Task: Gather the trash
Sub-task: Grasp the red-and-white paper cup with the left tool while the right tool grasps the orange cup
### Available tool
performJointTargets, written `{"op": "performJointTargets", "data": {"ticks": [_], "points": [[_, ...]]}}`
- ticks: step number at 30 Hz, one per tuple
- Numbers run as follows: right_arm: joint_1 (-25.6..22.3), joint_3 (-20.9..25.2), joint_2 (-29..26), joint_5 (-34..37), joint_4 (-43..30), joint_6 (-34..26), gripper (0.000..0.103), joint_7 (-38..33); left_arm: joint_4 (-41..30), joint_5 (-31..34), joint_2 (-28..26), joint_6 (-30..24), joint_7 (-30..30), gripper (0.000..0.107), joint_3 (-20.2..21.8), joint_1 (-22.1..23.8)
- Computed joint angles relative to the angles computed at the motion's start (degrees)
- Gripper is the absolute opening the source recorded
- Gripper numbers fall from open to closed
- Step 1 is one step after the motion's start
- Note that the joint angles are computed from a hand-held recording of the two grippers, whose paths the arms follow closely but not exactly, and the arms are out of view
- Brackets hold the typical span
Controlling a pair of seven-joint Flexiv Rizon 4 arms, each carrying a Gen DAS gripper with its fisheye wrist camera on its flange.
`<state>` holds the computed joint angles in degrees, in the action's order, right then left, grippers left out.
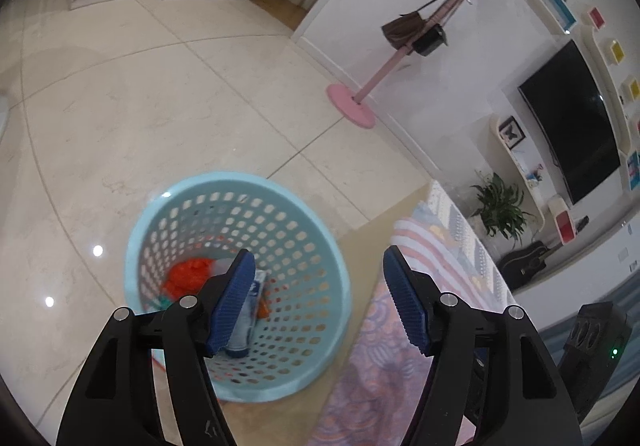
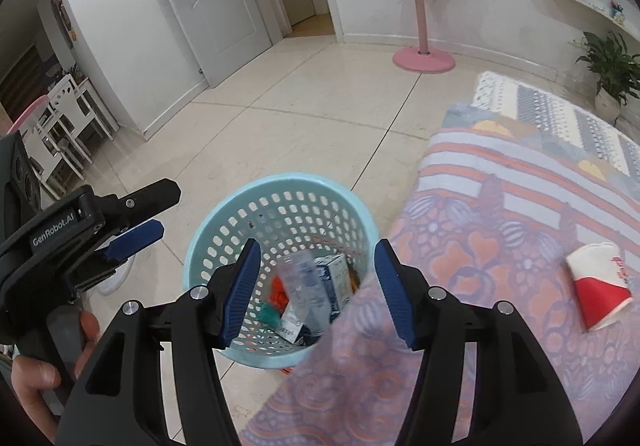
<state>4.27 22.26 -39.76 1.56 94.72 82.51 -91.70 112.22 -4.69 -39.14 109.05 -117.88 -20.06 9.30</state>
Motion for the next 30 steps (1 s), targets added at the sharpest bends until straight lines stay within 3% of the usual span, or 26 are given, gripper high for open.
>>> {"op": "performJointTargets", "data": {"ticks": [6, 11, 16, 18, 25, 30], "points": [[-3.4, 0.1, 3.6, 1.2, 3.8, 3.9, 0.056, -0.8, -4.5, 0.6, -1.5, -0.5, 2.6, 0.066, -0.1, -3.7], [-9.4, 0.7, 7.3, 1.3, 8.5, 9.5, 0.056, -2.0, -8.8, 2.2, -3.5, -1.1, 7.0, 0.077, -1.8, -7.4], [-12.3, -5.5, 10.1, -0.7, 14.1, 17.4, 0.056, -0.6, -14.4, 4.4, -7.6, -6.9, 14.5, 0.083, -9.2, -8.4], [-15.4, -5.6, 9.9, -2.1, 14.6, 18.1, 0.057, -0.1, -16.6, 3.3, -8.9, -9.0, 17.1, 0.085, -9.8, -10.2], [-26.1, -6.2, 7.4, -7.2, 13.5, 18.8, 0.058, 2.9, -31.1, -5.3, -15.7, -20.9, 21.9, 0.086, -4.4, -20.9], [-30.8, -6.9, 5.6, -10.2, 13.3, 19.7, 0.071, 6.1, -41.4, -11.0, -20.5, -30.2, 18.6, 0.086, 6.2, -29.7]]}}
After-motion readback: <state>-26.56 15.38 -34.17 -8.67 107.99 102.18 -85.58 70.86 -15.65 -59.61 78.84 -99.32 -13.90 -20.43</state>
